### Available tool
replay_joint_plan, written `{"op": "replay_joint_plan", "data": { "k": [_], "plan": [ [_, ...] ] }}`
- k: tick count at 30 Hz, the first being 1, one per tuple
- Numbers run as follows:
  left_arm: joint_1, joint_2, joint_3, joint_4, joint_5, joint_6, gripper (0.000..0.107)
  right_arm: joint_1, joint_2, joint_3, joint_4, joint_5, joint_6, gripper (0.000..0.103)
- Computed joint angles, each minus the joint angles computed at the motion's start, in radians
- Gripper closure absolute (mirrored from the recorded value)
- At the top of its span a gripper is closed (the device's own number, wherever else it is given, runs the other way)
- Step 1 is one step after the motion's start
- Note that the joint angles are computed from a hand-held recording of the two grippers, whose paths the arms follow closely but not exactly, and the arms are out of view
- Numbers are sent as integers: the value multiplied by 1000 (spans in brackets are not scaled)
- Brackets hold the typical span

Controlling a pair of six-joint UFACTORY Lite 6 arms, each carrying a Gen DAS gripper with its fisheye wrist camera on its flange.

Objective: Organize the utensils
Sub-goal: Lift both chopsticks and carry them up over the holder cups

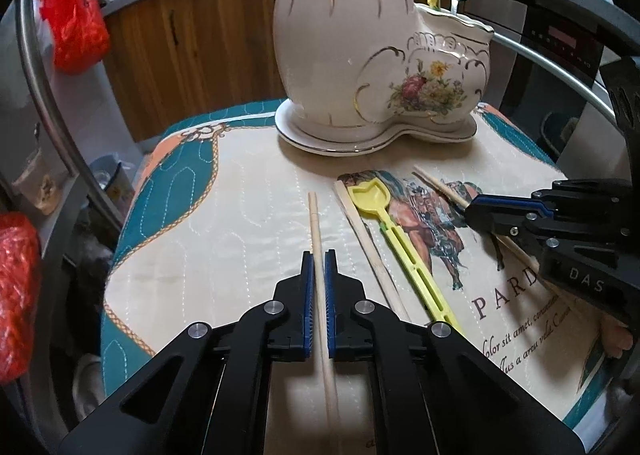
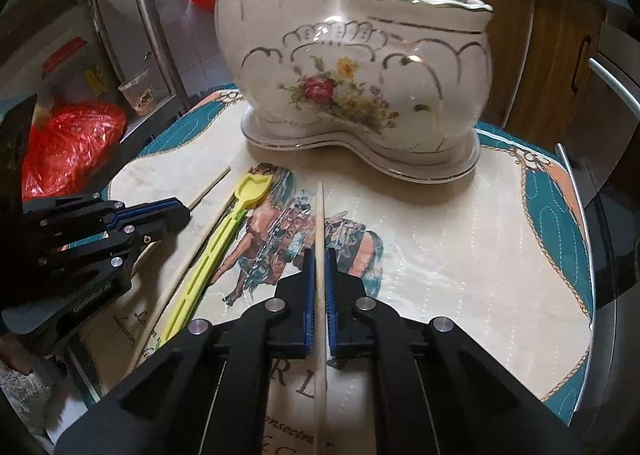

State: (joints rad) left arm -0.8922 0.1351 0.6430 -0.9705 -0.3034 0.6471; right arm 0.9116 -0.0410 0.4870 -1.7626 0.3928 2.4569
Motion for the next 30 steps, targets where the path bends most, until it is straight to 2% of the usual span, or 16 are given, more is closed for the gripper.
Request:
{"op": "replay_joint_plan", "data": {
  "k": [6, 11, 16, 21, 27, 30],
  "plan": [
    [59, -42, -39, 313, 34, -315, 102, 41, -75, -51, -29, 50, 46, 98],
    [81, -110, -100, 520, -14, -517, 102, 57, -128, -81, -69, 54, 87, 98],
    [61, -158, -134, 527, -52, -539, 102, 58, -194, -118, -121, 43, 136, 98],
    [59, -194, -155, 626, -52, -633, 102, 70, -264, -160, -149, 42, 164, 98],
    [29, -282, -200, 631, -82, -649, 102, 157, -417, -220, -72, 154, 122, 98],
    [9, -337, -211, 574, -82, -608, 102, 193, -497, -246, -26, 219, 97, 98]
  ]
}}
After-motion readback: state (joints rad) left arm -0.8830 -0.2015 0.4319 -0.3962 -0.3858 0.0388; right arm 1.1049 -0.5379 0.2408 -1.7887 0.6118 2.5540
